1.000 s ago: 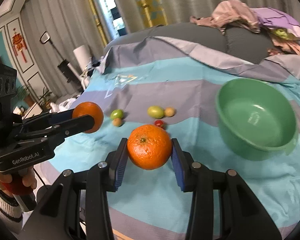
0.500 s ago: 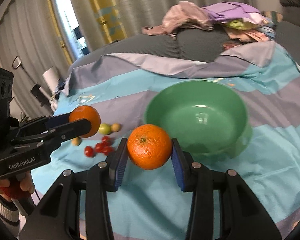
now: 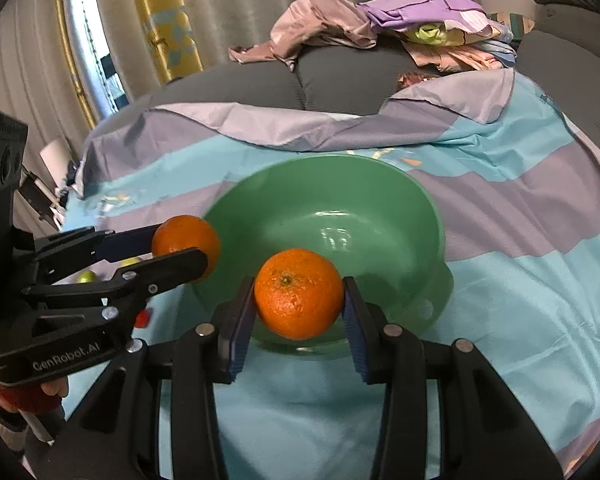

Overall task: Organize fruits
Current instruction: 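Open the right tool to drop its orange while the left tool releases its orange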

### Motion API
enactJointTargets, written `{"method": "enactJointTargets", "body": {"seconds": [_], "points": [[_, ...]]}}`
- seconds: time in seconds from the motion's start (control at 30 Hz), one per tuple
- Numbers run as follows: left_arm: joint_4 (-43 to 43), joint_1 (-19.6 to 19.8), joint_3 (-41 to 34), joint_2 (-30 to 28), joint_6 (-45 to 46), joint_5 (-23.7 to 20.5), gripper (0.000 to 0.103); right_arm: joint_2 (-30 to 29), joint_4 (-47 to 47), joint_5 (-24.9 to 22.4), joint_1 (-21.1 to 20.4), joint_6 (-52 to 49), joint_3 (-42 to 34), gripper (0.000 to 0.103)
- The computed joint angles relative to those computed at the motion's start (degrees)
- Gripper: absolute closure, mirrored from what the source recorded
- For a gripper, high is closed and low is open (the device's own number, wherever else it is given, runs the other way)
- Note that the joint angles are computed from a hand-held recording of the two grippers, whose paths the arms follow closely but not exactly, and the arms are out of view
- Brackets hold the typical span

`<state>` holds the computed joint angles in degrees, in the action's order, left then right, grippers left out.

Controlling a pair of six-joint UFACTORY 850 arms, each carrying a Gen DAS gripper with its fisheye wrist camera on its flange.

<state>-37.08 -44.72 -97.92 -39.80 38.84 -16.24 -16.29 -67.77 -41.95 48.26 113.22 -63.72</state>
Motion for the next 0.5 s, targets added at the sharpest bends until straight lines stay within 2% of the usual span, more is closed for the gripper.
{"method": "enactJointTargets", "body": {"seconds": [0.23, 0.5], "points": [[6.99, -0.4, -3.26, -2.73, -6.44, -1.89, 0.058, -0.06, 1.79, 0.68, -1.63, -1.8, 0.22, 0.06], [8.38, -0.39, -3.11, -2.35, -8.8, -1.15, 0.059, -0.08, 3.1, -1.34, -1.27, -2.13, -0.39, 0.056]]}}
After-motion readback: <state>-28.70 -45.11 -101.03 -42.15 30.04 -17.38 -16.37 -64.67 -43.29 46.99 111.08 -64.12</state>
